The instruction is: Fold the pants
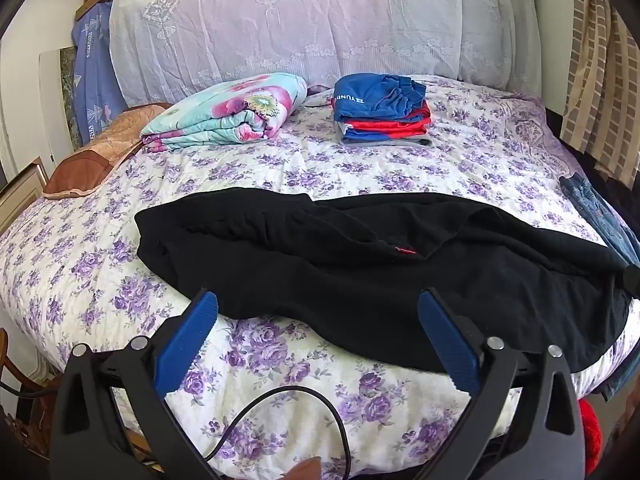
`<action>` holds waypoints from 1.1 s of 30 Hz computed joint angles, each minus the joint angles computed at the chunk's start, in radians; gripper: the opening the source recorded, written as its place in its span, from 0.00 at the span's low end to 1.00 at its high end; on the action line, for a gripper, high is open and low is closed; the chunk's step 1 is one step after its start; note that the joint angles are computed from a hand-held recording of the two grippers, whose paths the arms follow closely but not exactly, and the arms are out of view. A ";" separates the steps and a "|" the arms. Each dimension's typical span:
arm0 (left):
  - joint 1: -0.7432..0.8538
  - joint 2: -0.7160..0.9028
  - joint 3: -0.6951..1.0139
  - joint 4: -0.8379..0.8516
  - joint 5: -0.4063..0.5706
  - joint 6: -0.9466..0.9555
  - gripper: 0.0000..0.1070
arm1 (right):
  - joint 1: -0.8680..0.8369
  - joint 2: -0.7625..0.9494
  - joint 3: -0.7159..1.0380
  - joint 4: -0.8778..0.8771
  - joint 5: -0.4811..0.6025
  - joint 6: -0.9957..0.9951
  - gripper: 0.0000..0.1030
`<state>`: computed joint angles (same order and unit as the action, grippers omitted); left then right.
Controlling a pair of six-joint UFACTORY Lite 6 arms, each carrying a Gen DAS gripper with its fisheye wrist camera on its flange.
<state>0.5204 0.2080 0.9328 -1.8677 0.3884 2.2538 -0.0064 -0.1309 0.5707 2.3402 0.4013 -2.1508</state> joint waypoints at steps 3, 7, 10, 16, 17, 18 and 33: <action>0.001 -0.001 -0.002 -0.006 0.004 0.008 0.92 | -0.002 0.013 0.007 0.018 0.003 -0.020 0.96; 0.001 0.000 0.000 0.007 0.007 -0.007 0.92 | -0.002 -0.016 -0.014 0.013 0.007 -0.014 0.96; 0.000 0.001 0.001 0.005 0.008 -0.004 0.92 | -0.005 -0.008 0.000 0.001 0.004 -0.011 0.96; 0.002 -0.003 -0.005 -0.004 0.011 0.002 0.92 | -0.002 -0.031 -0.024 0.035 0.014 -0.048 0.96; 0.004 -0.003 -0.002 0.013 0.011 -0.013 0.92 | -0.001 -0.034 -0.025 0.036 0.012 -0.049 0.96; 0.031 0.000 0.020 0.072 0.024 -0.059 0.92 | 0.002 -0.037 -0.026 0.040 0.008 -0.050 0.96; 0.032 -0.004 0.015 0.067 0.025 -0.053 0.92 | -0.001 -0.039 -0.030 0.037 0.013 -0.049 0.96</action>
